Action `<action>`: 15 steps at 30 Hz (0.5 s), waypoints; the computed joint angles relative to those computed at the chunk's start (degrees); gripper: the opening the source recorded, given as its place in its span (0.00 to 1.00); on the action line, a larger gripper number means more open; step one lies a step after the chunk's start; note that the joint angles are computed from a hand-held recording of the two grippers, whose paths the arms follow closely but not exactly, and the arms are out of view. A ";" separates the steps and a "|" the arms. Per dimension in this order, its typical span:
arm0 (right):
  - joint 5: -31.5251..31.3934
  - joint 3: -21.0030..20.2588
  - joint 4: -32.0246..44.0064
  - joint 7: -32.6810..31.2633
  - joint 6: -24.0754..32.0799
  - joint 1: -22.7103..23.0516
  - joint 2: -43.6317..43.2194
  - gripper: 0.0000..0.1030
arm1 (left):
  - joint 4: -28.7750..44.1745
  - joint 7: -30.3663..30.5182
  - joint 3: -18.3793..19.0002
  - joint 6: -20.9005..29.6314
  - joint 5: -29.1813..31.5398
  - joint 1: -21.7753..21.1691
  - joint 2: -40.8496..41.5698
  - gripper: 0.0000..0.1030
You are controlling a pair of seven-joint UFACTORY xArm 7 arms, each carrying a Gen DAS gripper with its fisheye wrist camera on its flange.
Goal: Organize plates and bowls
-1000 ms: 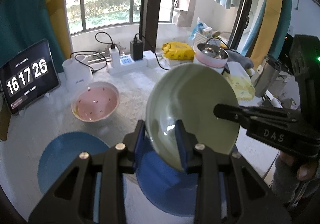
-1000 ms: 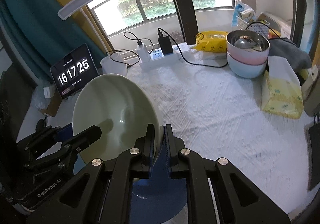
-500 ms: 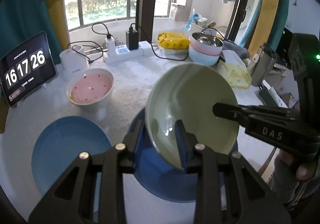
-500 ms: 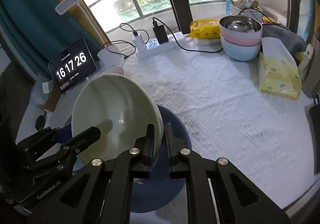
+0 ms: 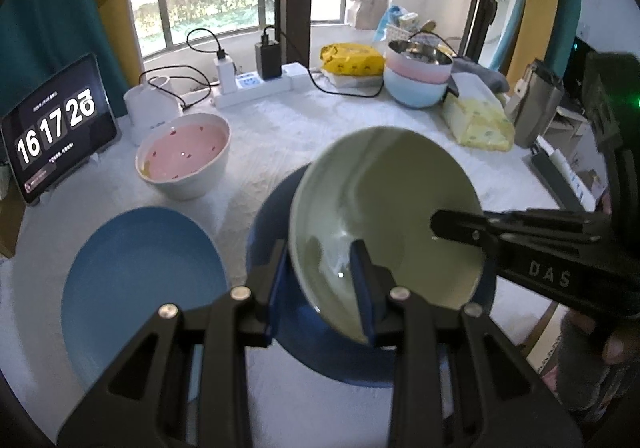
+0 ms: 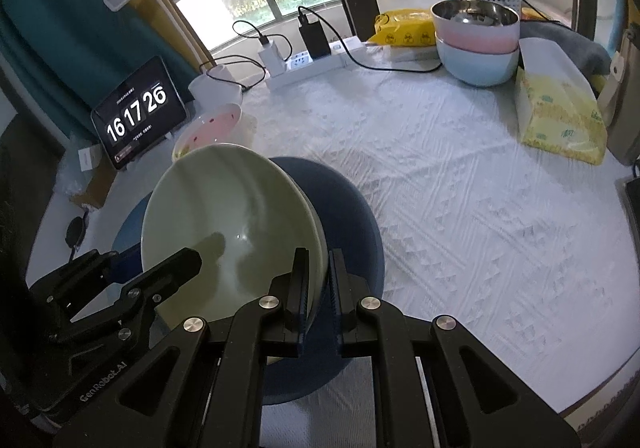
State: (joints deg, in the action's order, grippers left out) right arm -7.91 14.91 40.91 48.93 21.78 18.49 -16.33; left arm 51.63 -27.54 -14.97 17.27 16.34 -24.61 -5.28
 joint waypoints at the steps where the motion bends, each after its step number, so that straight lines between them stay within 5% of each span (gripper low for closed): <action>1: -0.55 0.30 0.15 0.30 0.36 -0.22 0.03 0.11 | 0.05 -1.07 -0.31 0.29 1.57 0.28 0.11 0.30; 8: -0.80 0.03 0.26 -0.60 2.01 0.69 0.85 0.11 | 0.61 -7.16 -1.12 1.69 10.89 0.92 1.02 0.30; 15: -0.46 -0.34 1.79 -2.36 5.15 0.99 1.46 0.12 | 0.82 -4.25 -0.16 2.63 7.91 -0.47 1.85 0.30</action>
State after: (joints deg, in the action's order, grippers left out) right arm -8.37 14.57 42.70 46.57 26.93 19.48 -14.88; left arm 52.45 -31.79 -15.13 19.90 24.26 -25.09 -3.43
